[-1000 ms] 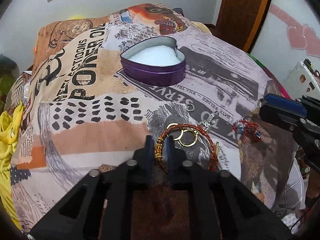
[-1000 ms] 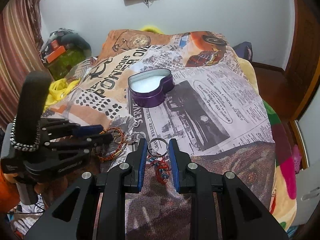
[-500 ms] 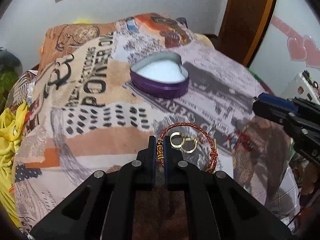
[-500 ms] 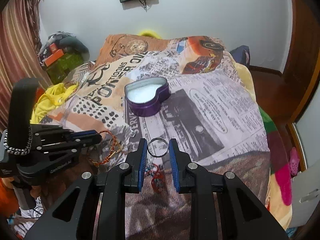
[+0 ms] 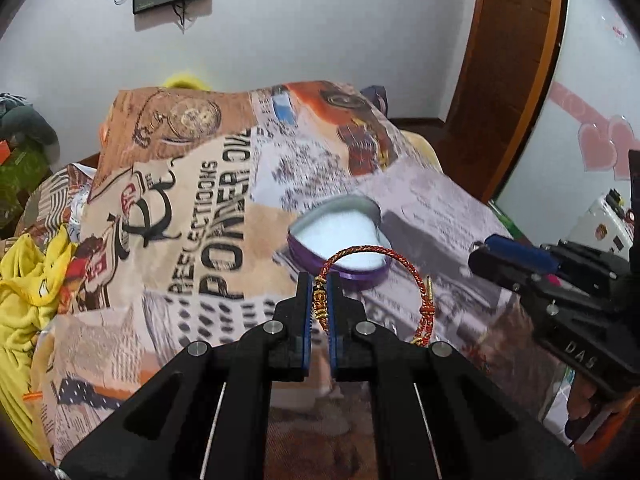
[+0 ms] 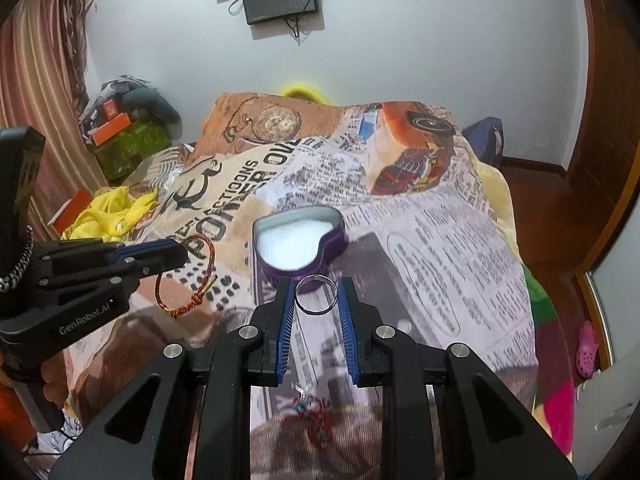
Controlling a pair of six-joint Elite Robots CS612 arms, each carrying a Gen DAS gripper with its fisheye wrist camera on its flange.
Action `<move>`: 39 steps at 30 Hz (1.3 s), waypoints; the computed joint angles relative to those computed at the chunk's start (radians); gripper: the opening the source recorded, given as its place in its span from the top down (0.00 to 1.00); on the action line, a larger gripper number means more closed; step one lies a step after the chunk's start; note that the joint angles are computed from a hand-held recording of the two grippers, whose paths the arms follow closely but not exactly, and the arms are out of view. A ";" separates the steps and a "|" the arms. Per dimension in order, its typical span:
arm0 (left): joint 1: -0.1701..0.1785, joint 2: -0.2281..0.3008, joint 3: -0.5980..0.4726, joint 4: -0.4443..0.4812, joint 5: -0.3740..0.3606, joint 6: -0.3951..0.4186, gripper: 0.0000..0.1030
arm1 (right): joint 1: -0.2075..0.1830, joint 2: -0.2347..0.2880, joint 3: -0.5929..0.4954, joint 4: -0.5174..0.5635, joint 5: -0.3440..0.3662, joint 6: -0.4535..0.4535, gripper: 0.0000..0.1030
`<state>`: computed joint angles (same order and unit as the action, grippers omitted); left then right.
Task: Organize jewelry
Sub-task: 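Lift the bracelet with the left gripper over the tin while the right gripper carries the silver ring there, then lower the bracelet into the tin and open the left gripper while the right gripper drops the ring in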
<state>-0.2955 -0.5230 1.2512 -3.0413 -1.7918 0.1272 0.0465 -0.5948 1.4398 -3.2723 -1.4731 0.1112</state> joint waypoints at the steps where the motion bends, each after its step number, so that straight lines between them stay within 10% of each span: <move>1: 0.001 0.002 -0.004 -0.004 0.001 -0.002 0.95 | 0.000 0.004 -0.008 0.002 -0.001 -0.003 0.80; 39: -0.011 0.187 -0.347 0.255 0.005 0.043 0.95 | -0.017 0.111 -0.245 0.246 0.137 -0.120 0.80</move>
<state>-0.3065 -0.3361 0.9042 -2.7866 -1.7865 0.1705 0.0300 -0.4834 1.1943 -3.0262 -1.3356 -0.0087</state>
